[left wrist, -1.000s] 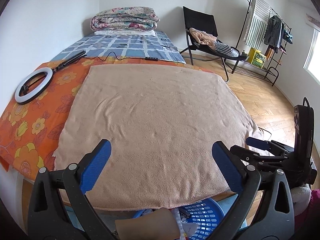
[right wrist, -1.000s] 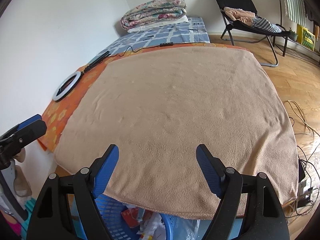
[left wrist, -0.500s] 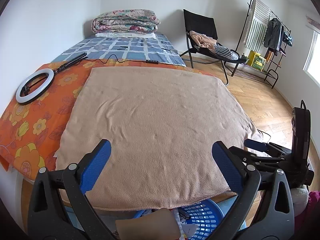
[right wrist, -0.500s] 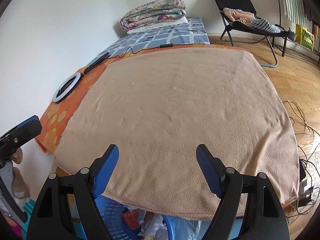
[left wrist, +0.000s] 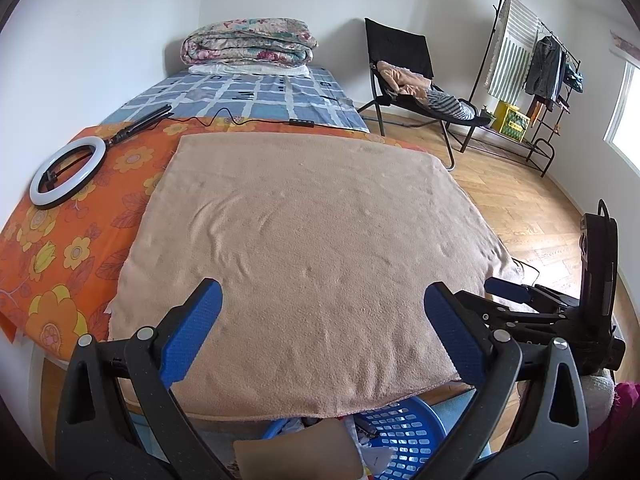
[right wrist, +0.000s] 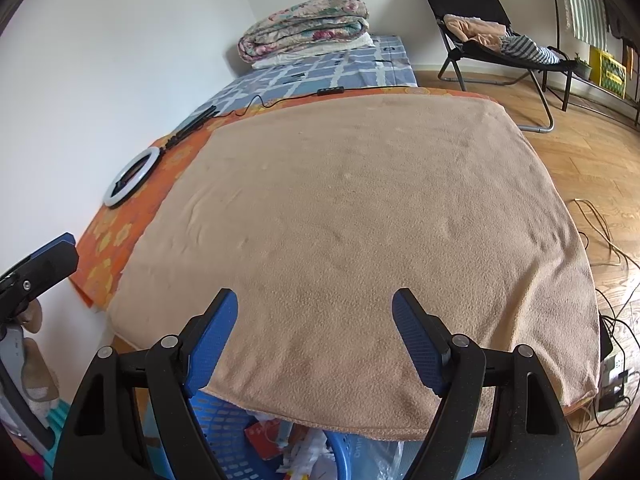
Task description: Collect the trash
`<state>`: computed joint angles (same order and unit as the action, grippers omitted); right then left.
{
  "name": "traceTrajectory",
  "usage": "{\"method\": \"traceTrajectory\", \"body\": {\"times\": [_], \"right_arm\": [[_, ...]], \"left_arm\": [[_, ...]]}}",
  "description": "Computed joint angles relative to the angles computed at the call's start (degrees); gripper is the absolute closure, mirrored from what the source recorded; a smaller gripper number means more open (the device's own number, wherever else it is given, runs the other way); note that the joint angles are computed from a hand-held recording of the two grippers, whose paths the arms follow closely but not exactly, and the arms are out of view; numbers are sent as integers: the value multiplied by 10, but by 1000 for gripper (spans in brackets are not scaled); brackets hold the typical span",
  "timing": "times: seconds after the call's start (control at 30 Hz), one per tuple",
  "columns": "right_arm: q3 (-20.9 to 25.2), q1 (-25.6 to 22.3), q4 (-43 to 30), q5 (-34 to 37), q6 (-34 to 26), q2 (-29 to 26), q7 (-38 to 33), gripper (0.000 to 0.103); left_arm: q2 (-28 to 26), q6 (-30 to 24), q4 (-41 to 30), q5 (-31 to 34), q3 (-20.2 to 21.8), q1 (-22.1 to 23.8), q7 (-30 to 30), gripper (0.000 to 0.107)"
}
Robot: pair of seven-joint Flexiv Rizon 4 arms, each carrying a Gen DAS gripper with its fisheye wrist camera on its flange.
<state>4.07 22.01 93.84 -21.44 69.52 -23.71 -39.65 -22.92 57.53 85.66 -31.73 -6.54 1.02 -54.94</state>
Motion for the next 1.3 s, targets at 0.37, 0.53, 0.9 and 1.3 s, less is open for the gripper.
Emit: {"method": "traceTrajectory", "body": {"times": [0.37,0.53,0.9,1.3], "right_arm": [[1,0,-2,5,-2,-2,4,23],[-1,3,-3,3,-3,-3,9,23],[2,3,-2,8,-3,-3,14,23],[5,0,0,18,-2,-3,14,23]], "left_arm": [[0,2,2,-1,-1,1,2,4],[0,0,1,0,0,1,2,4],[1,3,3,-1,0,0,1,4],[1,4,4,-2,-1,0,1,4]]}}
